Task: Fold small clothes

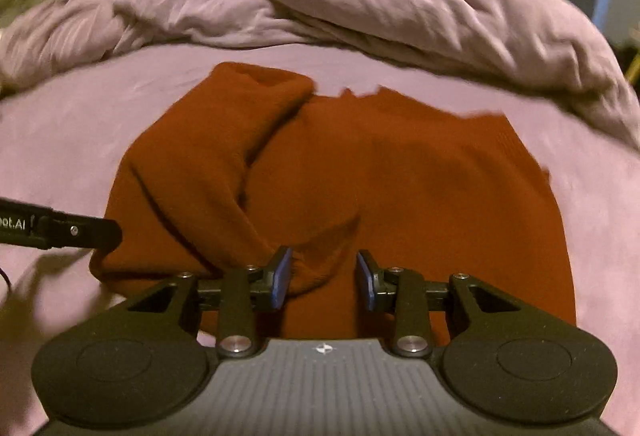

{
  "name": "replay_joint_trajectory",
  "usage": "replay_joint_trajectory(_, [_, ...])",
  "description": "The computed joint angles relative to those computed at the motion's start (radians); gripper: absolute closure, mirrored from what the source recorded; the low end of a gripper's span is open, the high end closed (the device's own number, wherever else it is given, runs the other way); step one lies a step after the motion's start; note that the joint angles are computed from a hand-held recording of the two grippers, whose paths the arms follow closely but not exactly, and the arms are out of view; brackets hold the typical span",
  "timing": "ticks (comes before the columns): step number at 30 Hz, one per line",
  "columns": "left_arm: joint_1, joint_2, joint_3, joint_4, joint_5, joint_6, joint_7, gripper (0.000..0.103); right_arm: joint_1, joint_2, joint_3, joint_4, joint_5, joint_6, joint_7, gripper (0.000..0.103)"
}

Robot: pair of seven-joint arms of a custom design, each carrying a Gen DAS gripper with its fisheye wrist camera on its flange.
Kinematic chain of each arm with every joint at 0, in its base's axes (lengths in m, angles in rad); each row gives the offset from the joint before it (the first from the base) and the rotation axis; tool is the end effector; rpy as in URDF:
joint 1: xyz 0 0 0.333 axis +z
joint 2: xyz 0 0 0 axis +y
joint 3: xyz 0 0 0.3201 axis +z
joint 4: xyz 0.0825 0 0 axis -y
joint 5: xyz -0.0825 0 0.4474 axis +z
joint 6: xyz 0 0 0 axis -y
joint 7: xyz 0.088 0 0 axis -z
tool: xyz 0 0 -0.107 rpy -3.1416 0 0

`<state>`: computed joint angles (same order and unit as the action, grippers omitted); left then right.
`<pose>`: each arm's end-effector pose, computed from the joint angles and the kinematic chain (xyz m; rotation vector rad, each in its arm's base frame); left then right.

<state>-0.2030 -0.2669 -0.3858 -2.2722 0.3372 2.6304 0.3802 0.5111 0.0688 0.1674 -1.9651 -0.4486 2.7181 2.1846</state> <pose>0.4664 -0.3328 0.5011 -2.2228 1.5744 -0.8766 0.5173 0.4346 0.4909 -2.0628 1.3591 -0.5115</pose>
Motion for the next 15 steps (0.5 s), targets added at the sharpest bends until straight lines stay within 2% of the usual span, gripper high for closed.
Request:
replay_joint_trajectory(1, [0.002, 0.004, -0.002, 0.001, 0.003, 0.001, -0.008, 0.048, -0.003, -0.013, -0.001, -0.008, 0.025, 0.000, 0.020, 0.070])
replay_joint_trajectory(4, [-0.002, 0.008, 0.003, -0.005, -0.012, 0.021, -0.017, 0.048, -0.013, -0.037, -0.002, -0.029, 0.080, 0.083, 0.065, 0.068])
replay_joint_trajectory(5, [-0.003, 0.008, 0.002, -0.004, -0.014, 0.022, -0.019, 0.048, -0.016, -0.033, 0.002, -0.022, 0.119, 0.112, 0.045, 0.064])
replay_joint_trajectory(6, [-0.004, 0.007, 0.002, -0.004, -0.014, 0.022, -0.017, 0.048, -0.020, -0.022, 0.011, -0.010, 0.217, 0.140, -0.023, 0.057])
replay_joint_trajectory(9, [-0.007, 0.010, 0.003, 0.003, -0.017, 0.010, -0.012, 0.047, -0.040, 0.035, 0.051, 0.050, 0.483, 0.180, -0.219, 0.048])
replay_joint_trajectory(13, [-0.014, 0.018, 0.002, 0.022, -0.012, -0.023, 0.017, 0.045, -0.070, 0.134, 0.104, 0.166, 0.686, 0.119, -0.373, 0.046])
replay_joint_trajectory(14, [-0.016, 0.019, 0.002, 0.029, -0.007, -0.037, 0.025, 0.044, -0.064, 0.148, 0.101, 0.183, 0.684, 0.097, -0.374, 0.054])
replay_joint_trajectory(15, [-0.018, 0.019, 0.000, 0.037, 0.001, -0.056, 0.029, 0.043, -0.058, 0.155, 0.097, 0.188, 0.678, 0.088, -0.373, 0.086])
